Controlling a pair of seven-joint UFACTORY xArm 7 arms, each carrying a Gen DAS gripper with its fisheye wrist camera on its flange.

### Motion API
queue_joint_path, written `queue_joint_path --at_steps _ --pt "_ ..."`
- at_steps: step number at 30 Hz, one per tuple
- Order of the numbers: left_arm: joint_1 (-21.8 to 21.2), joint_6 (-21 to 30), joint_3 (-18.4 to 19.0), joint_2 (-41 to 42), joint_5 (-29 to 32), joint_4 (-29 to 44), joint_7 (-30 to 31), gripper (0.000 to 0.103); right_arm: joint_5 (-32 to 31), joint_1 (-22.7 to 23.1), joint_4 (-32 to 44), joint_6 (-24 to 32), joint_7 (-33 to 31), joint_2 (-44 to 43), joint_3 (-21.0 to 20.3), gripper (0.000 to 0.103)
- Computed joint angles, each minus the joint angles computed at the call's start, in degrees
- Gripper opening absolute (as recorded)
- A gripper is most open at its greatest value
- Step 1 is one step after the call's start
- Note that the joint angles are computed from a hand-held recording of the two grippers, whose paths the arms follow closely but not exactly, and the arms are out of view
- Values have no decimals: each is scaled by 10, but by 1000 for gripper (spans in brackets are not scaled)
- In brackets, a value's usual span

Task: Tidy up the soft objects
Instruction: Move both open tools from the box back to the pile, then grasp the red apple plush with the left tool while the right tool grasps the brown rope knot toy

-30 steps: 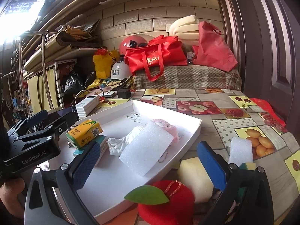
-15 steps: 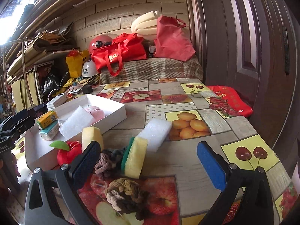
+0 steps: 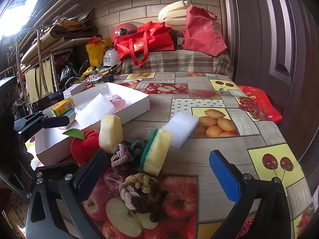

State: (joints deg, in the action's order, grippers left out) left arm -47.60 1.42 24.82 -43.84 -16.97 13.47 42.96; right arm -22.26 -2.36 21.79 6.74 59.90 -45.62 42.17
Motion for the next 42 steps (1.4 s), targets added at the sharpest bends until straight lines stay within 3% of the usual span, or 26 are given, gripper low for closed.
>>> queue_joint_path --at_steps 5,15,19,25,30,31,33,37,41,42 --pt "49 34 -72 65 10 23 -29 102 1 3 2 1 -1 9 -5 103" --pt "28 184 -25 -66 -70 -3 54 102 6 6 -5 -8 5 6 -12 103" --pt "52 150 -46 -87 -107 -17 55 102 9 5 -5 -7 6 5 -11 103" --pt "68 163 -55 -48 -138 6 58 102 18 9 -12 -9 13 6 -22 103" --pt "88 126 -123 7 -126 13 34 101 22 27 -22 -32 1 14 -45 103" --pt "92 125 -131 19 -122 17 24 99 24 40 -25 -41 -12 22 -60 103" --pt "104 121 -141 32 -113 19 9 67 30 80 -23 -30 -50 44 -97 103" --pt "98 125 -122 28 -113 19 9 65 46 164 -13 18 -134 78 -170 102" --pt "100 120 -128 28 -105 16 5 65 52 198 7 53 -192 105 -185 102" --pt "101 119 -130 29 -103 16 3 65 50 199 16 60 -203 117 -182 97"
